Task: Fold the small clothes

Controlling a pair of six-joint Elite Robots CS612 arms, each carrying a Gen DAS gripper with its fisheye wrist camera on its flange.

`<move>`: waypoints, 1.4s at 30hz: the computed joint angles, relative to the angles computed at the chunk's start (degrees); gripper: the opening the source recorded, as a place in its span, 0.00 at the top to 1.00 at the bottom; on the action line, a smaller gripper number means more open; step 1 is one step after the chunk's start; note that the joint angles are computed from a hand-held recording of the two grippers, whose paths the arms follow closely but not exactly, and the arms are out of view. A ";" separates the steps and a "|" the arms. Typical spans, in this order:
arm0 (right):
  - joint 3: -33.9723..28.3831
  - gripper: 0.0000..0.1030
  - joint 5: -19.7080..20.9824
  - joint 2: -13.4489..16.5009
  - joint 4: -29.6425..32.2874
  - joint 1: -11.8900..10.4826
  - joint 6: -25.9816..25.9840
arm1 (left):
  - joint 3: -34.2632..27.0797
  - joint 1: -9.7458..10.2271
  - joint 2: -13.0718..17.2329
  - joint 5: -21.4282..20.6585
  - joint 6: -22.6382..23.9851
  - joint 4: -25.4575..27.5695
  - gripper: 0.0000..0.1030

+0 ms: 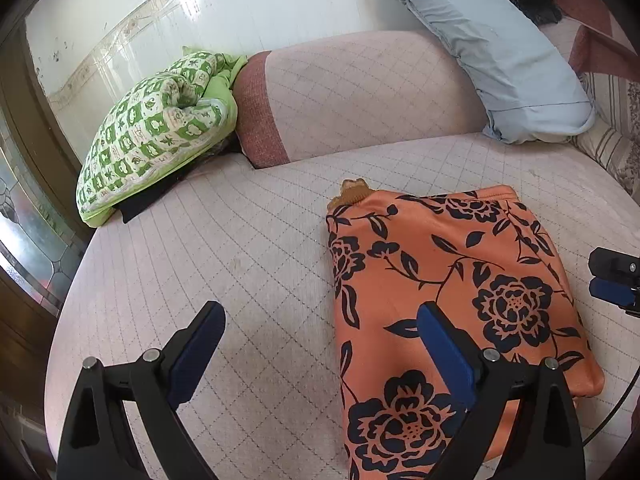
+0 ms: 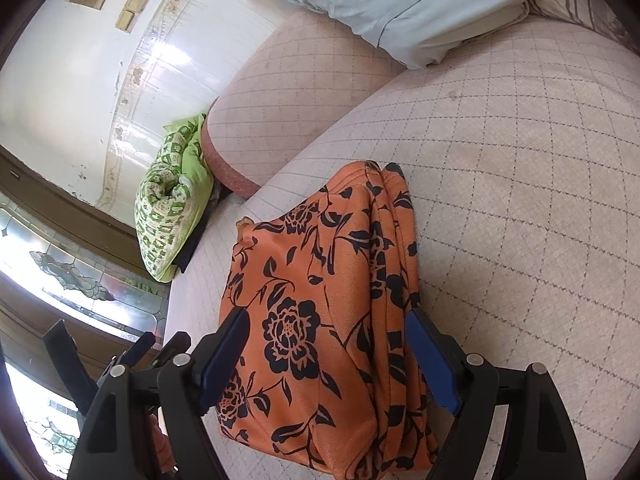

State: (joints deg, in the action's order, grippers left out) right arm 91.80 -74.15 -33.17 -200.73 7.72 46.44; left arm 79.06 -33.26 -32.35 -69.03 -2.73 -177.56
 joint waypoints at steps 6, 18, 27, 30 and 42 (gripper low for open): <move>-0.43 0.20 -0.21 0.12 1.06 0.26 -0.87 | -0.42 0.22 0.40 -0.22 -0.20 0.22 0.06; -0.82 0.20 -0.53 0.44 0.80 0.36 -0.82 | -1.29 0.50 0.75 -1.01 -0.81 2.27 0.06; 2.47 0.20 -5.07 -1.17 -2.81 0.82 -1.32 | -3.67 -0.80 1.22 1.11 -0.70 5.65 0.06; 3.69 0.20 -5.10 -1.79 -3.35 1.10 -3.12 | -3.69 -1.94 1.11 5.25 -0.59 6.55 0.06; 12.25 0.20 -6.78 -6.04 -6.45 3.09 -11.43 | -2.73 -4.33 -2.01 6.31 -12.88 14.24 0.06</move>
State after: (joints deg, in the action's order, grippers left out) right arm 104.04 -80.93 -39.21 -207.18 10.81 35.01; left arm 76.34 -37.59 -34.36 -62.71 -15.61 -163.31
